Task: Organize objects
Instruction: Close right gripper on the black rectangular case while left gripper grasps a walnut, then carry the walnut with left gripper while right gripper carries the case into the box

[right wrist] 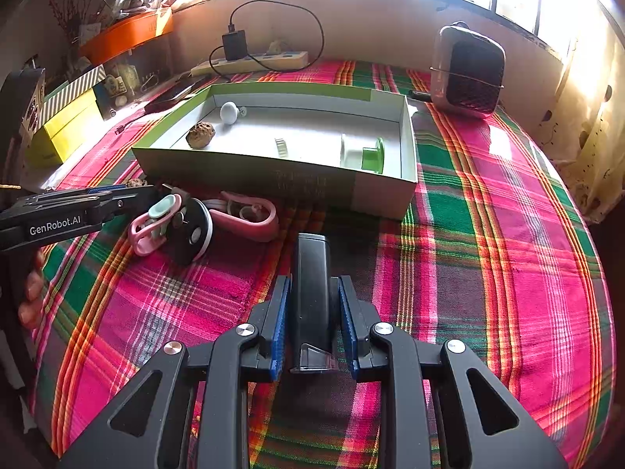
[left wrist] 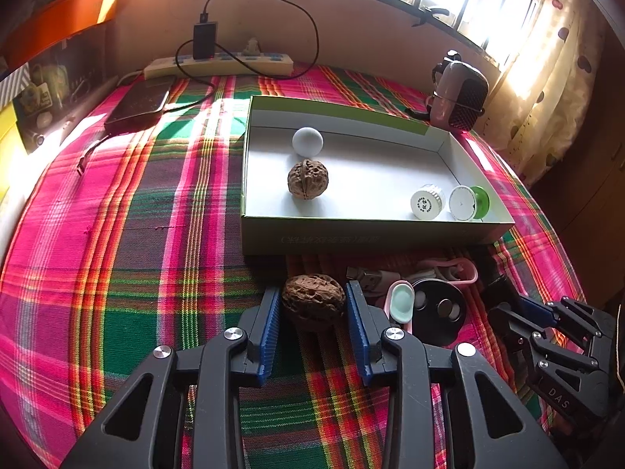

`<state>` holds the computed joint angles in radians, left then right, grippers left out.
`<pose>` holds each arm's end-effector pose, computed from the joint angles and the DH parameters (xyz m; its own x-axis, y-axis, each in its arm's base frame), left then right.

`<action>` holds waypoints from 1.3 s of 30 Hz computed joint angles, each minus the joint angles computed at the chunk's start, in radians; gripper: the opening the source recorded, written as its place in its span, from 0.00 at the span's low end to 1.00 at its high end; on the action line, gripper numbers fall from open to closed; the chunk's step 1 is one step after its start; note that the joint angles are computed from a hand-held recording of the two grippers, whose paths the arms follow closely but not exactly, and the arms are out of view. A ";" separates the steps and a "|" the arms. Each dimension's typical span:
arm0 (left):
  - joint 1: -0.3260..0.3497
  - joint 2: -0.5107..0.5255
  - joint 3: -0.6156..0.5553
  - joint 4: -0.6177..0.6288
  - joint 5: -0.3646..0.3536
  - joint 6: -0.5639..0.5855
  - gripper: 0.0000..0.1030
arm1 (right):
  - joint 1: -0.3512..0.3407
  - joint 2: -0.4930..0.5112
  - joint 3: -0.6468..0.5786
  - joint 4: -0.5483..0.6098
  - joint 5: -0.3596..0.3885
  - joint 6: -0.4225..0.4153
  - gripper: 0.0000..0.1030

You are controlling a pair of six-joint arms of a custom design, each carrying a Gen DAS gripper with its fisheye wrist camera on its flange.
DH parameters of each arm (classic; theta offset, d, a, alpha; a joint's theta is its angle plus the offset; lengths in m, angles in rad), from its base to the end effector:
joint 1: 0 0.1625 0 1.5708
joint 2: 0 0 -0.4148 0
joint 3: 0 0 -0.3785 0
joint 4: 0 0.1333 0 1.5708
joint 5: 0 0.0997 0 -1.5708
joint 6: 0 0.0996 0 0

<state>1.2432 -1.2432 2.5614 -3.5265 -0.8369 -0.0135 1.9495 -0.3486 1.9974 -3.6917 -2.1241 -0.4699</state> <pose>0.0760 -0.3978 0.1887 -0.8348 -0.1488 -0.5301 0.2473 0.7589 -0.6024 0.2555 -0.4232 -0.1033 -0.6345 -0.4572 0.6232 -0.6915 0.6959 -0.1936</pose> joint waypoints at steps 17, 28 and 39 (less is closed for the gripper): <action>-0.012 -0.009 0.011 0.002 0.007 -0.011 0.30 | -0.001 -0.008 0.011 -0.016 0.015 0.001 0.24; -0.061 -0.043 0.021 0.031 0.035 -0.014 0.30 | 0.010 -0.027 0.006 -0.017 0.020 -0.004 0.24; -0.078 -0.051 -0.031 0.071 0.035 0.015 0.30 | 0.022 -0.051 -0.038 0.013 0.029 -0.018 0.24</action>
<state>1.1653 -1.2942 2.5304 -3.4557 -0.8014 0.0015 1.9718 -0.4000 1.9596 -3.6792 -2.0955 -0.4879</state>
